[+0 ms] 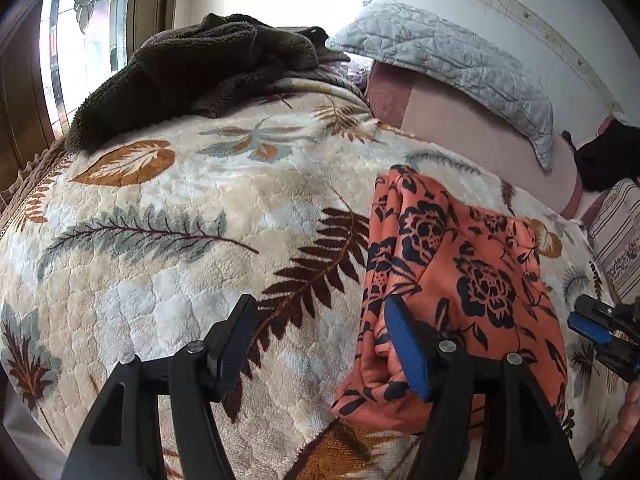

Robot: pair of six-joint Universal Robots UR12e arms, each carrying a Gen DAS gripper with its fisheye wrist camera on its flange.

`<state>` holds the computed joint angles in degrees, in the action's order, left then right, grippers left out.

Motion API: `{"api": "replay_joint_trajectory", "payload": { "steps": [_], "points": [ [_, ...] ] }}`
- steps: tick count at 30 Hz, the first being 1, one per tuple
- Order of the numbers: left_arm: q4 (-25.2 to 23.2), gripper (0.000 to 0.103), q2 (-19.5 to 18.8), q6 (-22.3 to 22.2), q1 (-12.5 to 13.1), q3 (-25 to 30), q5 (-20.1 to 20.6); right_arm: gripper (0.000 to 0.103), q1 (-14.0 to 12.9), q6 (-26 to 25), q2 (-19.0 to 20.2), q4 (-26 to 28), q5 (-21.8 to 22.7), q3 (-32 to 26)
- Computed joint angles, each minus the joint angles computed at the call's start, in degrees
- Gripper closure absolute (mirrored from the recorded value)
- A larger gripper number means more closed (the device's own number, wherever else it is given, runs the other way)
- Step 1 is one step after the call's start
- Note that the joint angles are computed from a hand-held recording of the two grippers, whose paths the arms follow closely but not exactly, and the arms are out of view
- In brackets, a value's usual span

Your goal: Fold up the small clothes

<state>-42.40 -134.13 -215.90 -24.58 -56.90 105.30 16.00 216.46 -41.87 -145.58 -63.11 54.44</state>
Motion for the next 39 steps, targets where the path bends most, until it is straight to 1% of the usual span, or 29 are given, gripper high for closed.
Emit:
{"api": "replay_joint_trajectory", "payload": {
  "steps": [1,2,3,4,6,8,10,12,13,14,15,16,17,18,19,20,21,23,25,26,27,29,30,31,34,39],
  "points": [
    [-2.69,0.036,-0.42,0.27,-0.01,0.89,-0.41,0.074,0.17,-0.93,-0.61,0.71,0.69,1.11],
    [-5.90,0.036,-1.03,0.98,-0.02,2.11,-0.96,0.074,0.37,-1.98,-0.80,2.75,1.11,1.44],
    [-7.88,0.036,-1.40,1.78,-0.02,2.67,-1.85,0.072,0.58,-3.14,-0.93,4.86,1.34,1.85],
    [-9.38,0.036,-1.70,2.25,-0.07,3.23,-1.90,0.072,0.79,-4.01,-0.85,5.18,1.31,2.35],
    [-8.59,0.036,-1.37,2.72,0.04,2.62,-2.11,0.072,1.09,-4.22,-1.23,2.04,0.12,3.93],
    [-6.03,0.036,-0.34,0.99,0.63,0.75,-3.87,0.072,1.25,-4.45,-1.46,3.37,-0.64,3.48],
    [-1.16,0.036,0.97,-1.60,1.21,-1.88,-4.82,0.072,1.21,-5.27,-1.76,4.98,-0.74,2.95],
    [3.10,0.036,1.83,-2.94,1.27,-3.56,-2.95,0.072,1.20,-6.03,-2.26,3.94,-1.37,3.25],
    [4.47,0.036,2.10,-3.36,1.22,-4.08,-1.84,0.071,1.16,-6.10,-2.66,2.51,-1.61,3.94],
    [5.04,0.036,2.18,-3.54,1.22,-4.24,-1.57,0.071,1.04,-5.93,-3.07,1.07,-1.24,4.82],
    [4.79,0.036,2.02,-3.49,1.28,-3.98,-2.31,0.071,0.89,-5.79,-3.32,0.27,-0.35,5.56],
    [3.45,0.035,1.67,-2.92,1.38,-3.30,-3.84,0.070,0.81,-5.93,-3.37,0.90,0.39,5.90],
    [1.15,0.034,1.10,-1.79,1.40,-2.21,-5.52,0.068,0.78,-6.16,-3.19,2.24,1.11,5.97],
    [-2.84,0.034,0.19,-0.24,1.27,-0.32,-6.50,0.068,0.76,-6.18,-2.98,2.02,1.93,6.41],
    [-5.62,0.034,-0.68,0.73,0.91,1.16,-5.75,0.068,0.75,-5.89,-3.00,-0.16,2.40,7.38],
    [-6.01,0.034,-0.93,1.11,0.53,1.53,-4.10,0.068,0.71,-5.48,-3.02,-2.38,2.74,8.12],
    [-5.39,0.034,-0.86,1.82,0.31,1.37,-3.01,0.068,0.62,-5.08,-3.08,-3.74,3.18,8.60],
    [-4.59,0.034,-0.69,3.16,0.13,1.14,-1.79,0.068,0.15,-3.90,-3.04,-5.70,5.00,9.17],
    [-2.77,0.034,-0.19,2.35,0.12,0.15,-0.96,0.068,-0.55,-1.22,-2.84,-8.95,7.24,9.72],
    [-0.79,0.034,0.15,2.09,0.14,-0.60,-0.67,0.067,-0.87,0.76,-2.83,-11.58,7.29,10.23],
    [0.94,0.034,0.47,2.20,0.02,-1.22,0.47,0.054,-1.05,2.63,-2.89,-13.71,6.21,10.66],
    [2.50,0.034,0.29,3.56,-0.65,-1.00,4.92,0.027,-1.33,7.19,-3.09,-17.98,3.56,11.81],
    [2.65,0.034,-0.01,4.36,-0.94,-0.49,6.56,0.027,-1.55,9.49,-3.09,-20.14,2.86,12.39],
    [2.84,0.034,-0.18,4.93,-1.11,-0.21,7.25,0.027,-1.87,10.74,-3.14,-21.01,2.86,12.68],
    [1.84,0.034,-0.78,5.38,-0.95,1.08,5.92,0.027,-2.18,11.01,-3.26,-20.21,2.31,12.63],
    [1.20,0.034,-1.42,5.38,-1.30,2.27,6.26,0.027,-2.38,11.89,-2.62,-18.77,3.21,11.66]
  ]
}}
